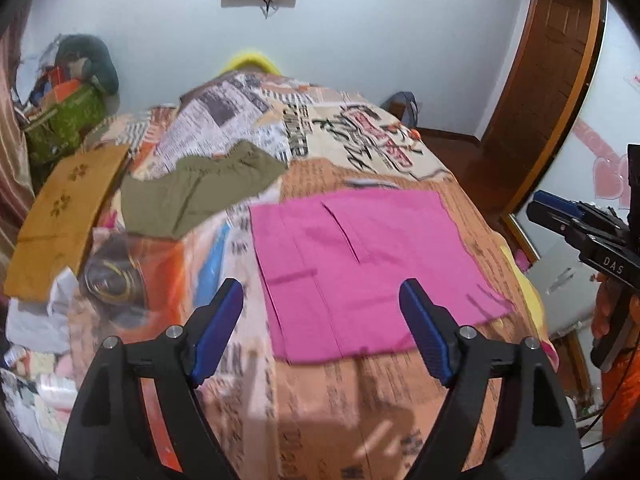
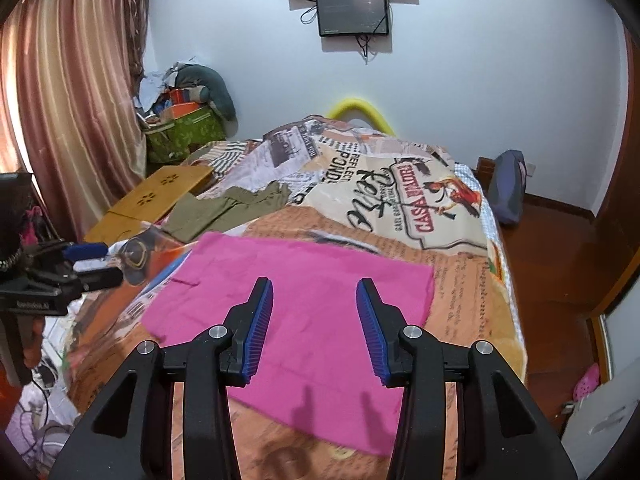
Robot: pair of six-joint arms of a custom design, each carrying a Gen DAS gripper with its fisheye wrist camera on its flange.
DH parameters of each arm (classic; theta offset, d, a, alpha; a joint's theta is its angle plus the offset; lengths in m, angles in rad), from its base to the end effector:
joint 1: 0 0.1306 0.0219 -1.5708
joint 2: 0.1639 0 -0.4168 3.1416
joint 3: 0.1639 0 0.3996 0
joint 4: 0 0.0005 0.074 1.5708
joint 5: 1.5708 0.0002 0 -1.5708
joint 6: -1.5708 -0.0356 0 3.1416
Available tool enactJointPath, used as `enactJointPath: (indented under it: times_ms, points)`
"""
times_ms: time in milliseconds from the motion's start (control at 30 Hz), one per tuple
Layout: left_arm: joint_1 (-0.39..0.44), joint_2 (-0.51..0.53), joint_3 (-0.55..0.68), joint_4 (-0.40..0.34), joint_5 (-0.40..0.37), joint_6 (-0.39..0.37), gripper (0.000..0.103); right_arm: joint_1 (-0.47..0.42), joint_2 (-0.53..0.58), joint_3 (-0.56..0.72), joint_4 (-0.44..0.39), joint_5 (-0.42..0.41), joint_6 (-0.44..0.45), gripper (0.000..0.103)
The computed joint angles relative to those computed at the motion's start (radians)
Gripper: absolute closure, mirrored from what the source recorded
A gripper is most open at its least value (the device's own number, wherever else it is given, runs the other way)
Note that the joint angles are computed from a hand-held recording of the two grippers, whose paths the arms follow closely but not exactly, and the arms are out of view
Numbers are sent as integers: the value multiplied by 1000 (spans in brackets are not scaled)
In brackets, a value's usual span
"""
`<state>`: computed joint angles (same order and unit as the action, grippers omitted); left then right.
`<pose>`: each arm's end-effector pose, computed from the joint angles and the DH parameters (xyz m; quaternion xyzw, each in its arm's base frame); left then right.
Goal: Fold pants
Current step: 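Fold the pink pants over again and release both grippers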
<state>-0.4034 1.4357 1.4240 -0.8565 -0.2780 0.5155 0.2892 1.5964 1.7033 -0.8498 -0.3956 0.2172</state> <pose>0.4665 -0.1890 0.4598 -0.0997 0.9257 -0.0345 0.3631 0.5486 0.1770 0.5102 -0.3014 0.8493 0.1940 0.3877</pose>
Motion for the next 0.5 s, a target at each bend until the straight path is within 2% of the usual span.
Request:
enactJointPath:
  times_ms: [133, 300, 500]
  points:
    - [-15, -5, -38, -4, 37, 48, 22, 16, -18, -58, 15, 10, 1, 60]
    - [-7, 5, -85, 21, 175, 133, 22, 32, -21, -107, 10, 25, 16, 60]
    - [2, 22, -128, 75, 296, 234, 22, 38, -1, -134, 7, 31, 20, 60]
